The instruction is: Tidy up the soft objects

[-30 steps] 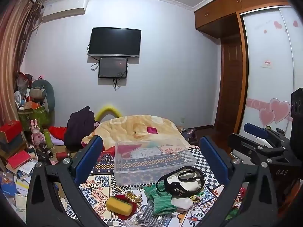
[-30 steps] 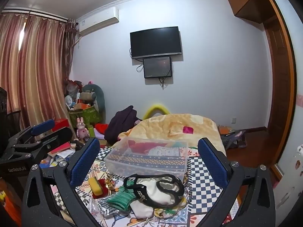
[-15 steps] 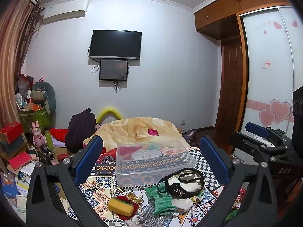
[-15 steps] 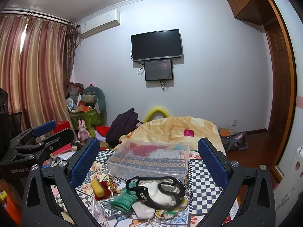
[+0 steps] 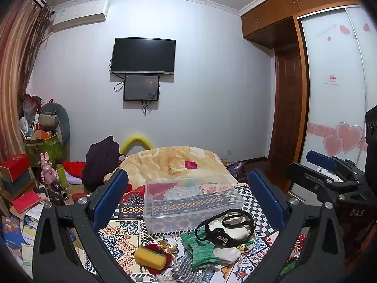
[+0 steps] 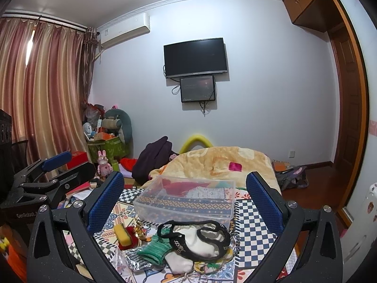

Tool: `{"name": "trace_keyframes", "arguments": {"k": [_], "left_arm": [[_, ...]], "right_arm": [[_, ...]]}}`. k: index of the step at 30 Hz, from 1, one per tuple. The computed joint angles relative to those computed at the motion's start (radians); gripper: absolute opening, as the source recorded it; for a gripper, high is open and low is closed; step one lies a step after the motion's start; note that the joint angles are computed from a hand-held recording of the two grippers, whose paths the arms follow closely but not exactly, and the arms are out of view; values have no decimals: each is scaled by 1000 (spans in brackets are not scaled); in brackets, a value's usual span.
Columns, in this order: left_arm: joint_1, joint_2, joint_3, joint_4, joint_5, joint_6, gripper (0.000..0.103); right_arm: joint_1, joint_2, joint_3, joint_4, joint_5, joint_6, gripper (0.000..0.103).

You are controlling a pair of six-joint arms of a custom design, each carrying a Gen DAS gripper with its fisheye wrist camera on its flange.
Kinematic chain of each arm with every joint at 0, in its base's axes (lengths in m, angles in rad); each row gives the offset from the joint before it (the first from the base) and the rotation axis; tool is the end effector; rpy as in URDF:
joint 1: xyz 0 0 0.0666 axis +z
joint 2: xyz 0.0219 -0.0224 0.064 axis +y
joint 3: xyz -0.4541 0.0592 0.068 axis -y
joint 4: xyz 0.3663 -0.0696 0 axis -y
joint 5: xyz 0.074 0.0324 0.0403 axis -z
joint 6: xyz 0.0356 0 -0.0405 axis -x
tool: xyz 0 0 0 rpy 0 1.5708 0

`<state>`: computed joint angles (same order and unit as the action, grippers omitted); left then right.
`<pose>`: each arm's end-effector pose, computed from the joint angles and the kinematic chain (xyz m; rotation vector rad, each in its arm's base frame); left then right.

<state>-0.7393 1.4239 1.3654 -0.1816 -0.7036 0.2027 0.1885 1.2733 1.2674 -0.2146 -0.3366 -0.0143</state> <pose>0.3748 -0.3111 0.5441 -0.0213 1.7533 -0.0488 0.4154 0.0908 0.5588 -0.3970 1.7564 0.4462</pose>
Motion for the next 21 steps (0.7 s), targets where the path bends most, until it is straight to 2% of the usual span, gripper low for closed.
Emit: {"name": "trace_keyframes", "arguments": {"k": [21], "left_arm": [[-5, 4, 10, -5, -7, -11, 103]], "right_arm": [[-2, -3, -7, 16, -5, -6, 103]]}}
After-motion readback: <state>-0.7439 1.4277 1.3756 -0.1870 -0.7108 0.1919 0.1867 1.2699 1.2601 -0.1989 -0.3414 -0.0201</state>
